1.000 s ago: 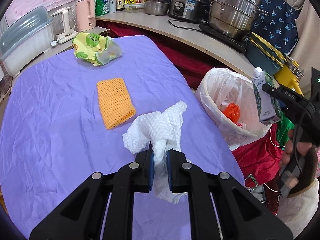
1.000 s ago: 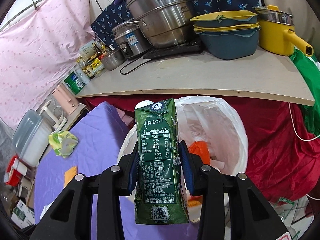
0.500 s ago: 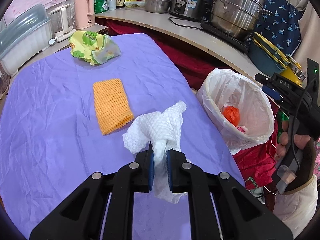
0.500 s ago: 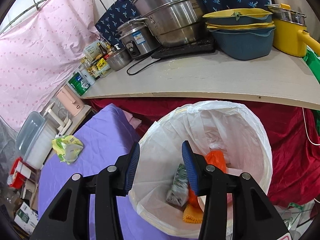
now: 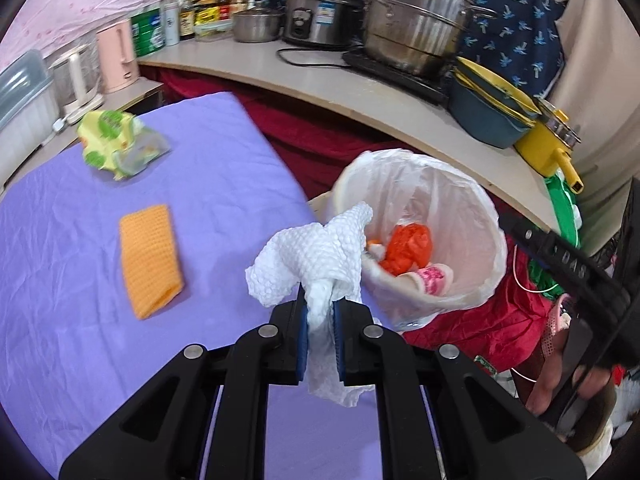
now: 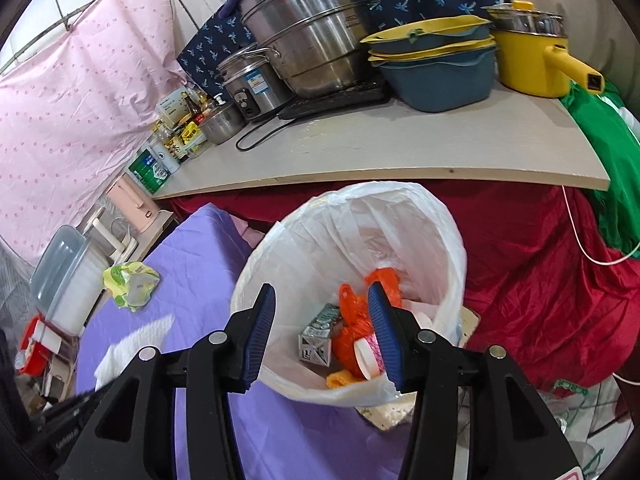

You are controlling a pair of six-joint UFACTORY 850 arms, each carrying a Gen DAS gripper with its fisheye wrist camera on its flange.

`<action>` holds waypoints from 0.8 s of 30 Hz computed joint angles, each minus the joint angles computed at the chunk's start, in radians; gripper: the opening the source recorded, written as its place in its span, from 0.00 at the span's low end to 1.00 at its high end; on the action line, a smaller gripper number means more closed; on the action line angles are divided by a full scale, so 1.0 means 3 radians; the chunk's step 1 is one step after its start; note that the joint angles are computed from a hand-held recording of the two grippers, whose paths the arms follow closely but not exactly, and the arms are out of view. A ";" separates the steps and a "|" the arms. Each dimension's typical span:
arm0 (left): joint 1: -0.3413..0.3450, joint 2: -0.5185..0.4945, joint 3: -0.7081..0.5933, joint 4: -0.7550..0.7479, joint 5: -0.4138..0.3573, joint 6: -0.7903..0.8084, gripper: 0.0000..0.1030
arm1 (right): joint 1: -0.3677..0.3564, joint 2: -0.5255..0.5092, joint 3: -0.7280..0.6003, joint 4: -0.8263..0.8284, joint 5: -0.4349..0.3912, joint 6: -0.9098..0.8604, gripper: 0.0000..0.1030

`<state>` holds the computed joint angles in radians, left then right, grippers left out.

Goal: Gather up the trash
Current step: 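Carry the tissue and carton over the white bin and open both tools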

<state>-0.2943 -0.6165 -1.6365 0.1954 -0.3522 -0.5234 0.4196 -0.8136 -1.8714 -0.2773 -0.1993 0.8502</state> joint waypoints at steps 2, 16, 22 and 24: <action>-0.0042 -0.0122 -0.0199 -0.0100 -0.0052 0.0155 0.10 | -0.0006 0.0066 0.0110 -0.0205 0.0023 0.0200 0.46; -0.0165 -0.1066 -0.1662 -0.1069 -0.0505 0.1197 0.28 | -0.0058 0.0349 0.0579 -0.1199 0.0083 0.1281 0.46; -0.0134 -0.0993 -0.1538 -0.0730 -0.0364 0.0729 0.50 | -0.0049 0.0374 0.0626 -0.1169 0.0091 0.1261 0.46; -0.0106 -0.0940 -0.1456 -0.0682 -0.0318 0.0616 0.50 | -0.0040 0.0361 0.0609 -0.1071 0.0097 0.1161 0.46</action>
<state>-0.3262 -0.8984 -2.0733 -0.0092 -0.4477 -0.3387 0.4077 -0.7053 -1.6889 -0.5987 -0.1701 1.1985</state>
